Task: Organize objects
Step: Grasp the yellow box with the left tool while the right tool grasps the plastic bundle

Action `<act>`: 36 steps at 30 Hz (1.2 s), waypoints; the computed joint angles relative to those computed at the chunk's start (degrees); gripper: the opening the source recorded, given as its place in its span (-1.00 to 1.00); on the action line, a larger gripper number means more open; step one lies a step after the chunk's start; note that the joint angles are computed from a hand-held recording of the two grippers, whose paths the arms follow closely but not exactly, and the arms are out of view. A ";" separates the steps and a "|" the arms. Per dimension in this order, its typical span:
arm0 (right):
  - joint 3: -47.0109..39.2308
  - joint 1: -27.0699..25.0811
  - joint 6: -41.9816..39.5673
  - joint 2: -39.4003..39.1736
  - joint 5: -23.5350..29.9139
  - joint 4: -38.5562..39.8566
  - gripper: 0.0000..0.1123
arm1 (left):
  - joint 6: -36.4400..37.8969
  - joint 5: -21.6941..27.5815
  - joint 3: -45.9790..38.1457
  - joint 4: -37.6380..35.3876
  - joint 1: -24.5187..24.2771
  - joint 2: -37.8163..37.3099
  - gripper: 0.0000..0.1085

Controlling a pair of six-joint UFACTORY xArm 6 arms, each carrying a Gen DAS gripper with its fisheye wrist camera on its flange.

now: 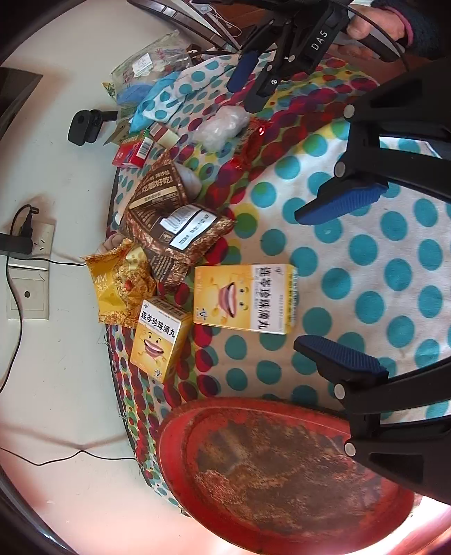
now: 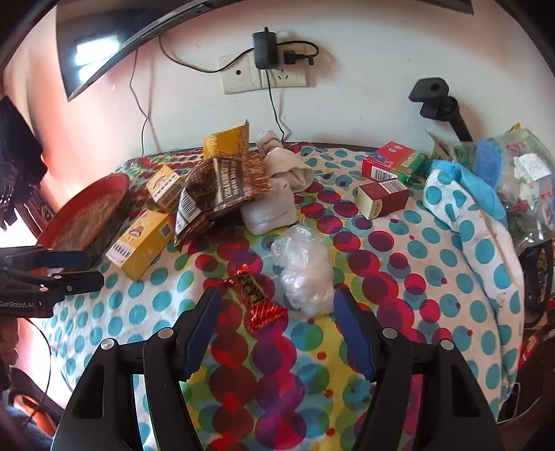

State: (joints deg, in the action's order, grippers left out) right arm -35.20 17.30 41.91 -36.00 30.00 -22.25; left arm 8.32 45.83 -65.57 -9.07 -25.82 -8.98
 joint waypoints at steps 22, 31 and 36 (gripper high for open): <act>-0.49 -5.71 -11.51 7.50 -8.80 10.26 0.46 | -5.67 -2.56 -8.64 3.50 -0.72 10.44 0.25; -2.14 -6.56 -13.83 9.36 -6.28 12.46 0.08 | -7.53 -0.65 -10.47 6.78 -2.41 13.82 0.25; -1.98 -6.41 -14.51 9.03 -6.12 14.20 -0.34 | -6.29 -1.23 -9.82 3.44 -2.07 13.69 0.09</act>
State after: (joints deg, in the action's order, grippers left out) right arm -37.19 10.89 27.41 -26.97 23.88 -8.05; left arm 2.03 44.60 -75.39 -5.64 -27.89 4.71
